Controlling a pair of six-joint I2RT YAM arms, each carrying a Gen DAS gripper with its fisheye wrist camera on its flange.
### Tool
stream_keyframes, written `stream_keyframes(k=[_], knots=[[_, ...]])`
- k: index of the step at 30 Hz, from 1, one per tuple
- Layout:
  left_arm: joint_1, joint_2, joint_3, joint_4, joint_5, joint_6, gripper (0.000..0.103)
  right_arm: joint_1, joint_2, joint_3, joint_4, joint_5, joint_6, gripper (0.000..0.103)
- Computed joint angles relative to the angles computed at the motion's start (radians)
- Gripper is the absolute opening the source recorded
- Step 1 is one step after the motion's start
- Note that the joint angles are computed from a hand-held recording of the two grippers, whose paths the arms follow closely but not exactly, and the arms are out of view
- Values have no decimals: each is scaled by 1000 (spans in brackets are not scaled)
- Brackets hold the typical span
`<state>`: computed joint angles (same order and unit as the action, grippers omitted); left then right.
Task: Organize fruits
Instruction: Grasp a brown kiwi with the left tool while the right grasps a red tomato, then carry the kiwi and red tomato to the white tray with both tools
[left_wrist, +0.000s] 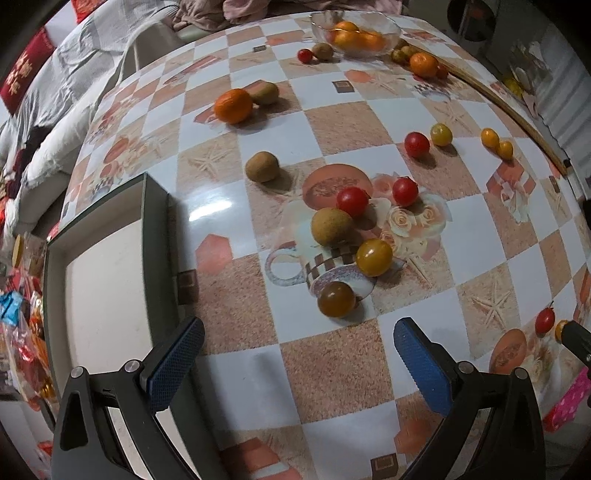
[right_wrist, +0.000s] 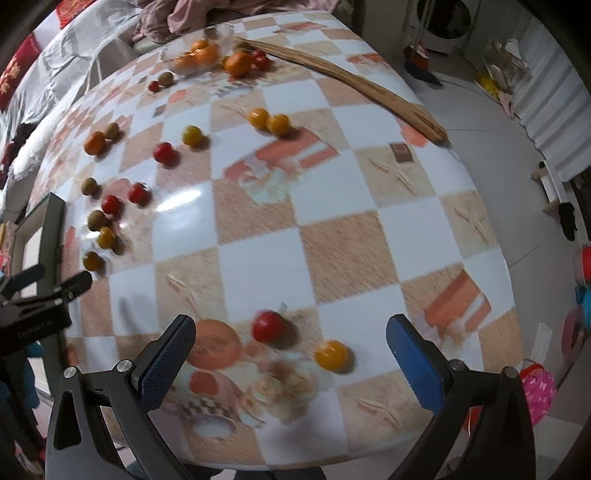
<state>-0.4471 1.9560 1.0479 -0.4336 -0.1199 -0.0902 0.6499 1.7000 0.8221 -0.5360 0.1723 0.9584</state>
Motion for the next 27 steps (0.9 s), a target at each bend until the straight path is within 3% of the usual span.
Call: stream_keyframes(k=[6, 12, 14, 19, 21, 23, 24, 27], knots=[[-13, 31, 3, 41, -9, 26, 103, -4, -14, -69, 44, -6, 25, 103], [-13, 61, 19, 66, -4, 29, 101, 13, 62, -20, 99, -13, -3, 98], [-12, 67, 22, 72, 2, 31, 88, 20, 107, 23, 90, -6, -28, 86], [2, 100, 52, 57, 21, 21, 86, 33, 195, 95, 78, -11, -93, 70], [7, 99, 54, 59, 44, 24, 75, 37, 215, 107, 75, -14, -105, 63], [8, 103, 62, 52, 51, 24, 74, 48, 217, 112, 68, -2, -111, 60], [9, 105, 64, 52, 54, 24, 69, 51, 216, 112, 68, -1, -112, 58], [16, 95, 57, 52, 112, 9, 47, 60, 207, 111, 67, 0, -119, 31]])
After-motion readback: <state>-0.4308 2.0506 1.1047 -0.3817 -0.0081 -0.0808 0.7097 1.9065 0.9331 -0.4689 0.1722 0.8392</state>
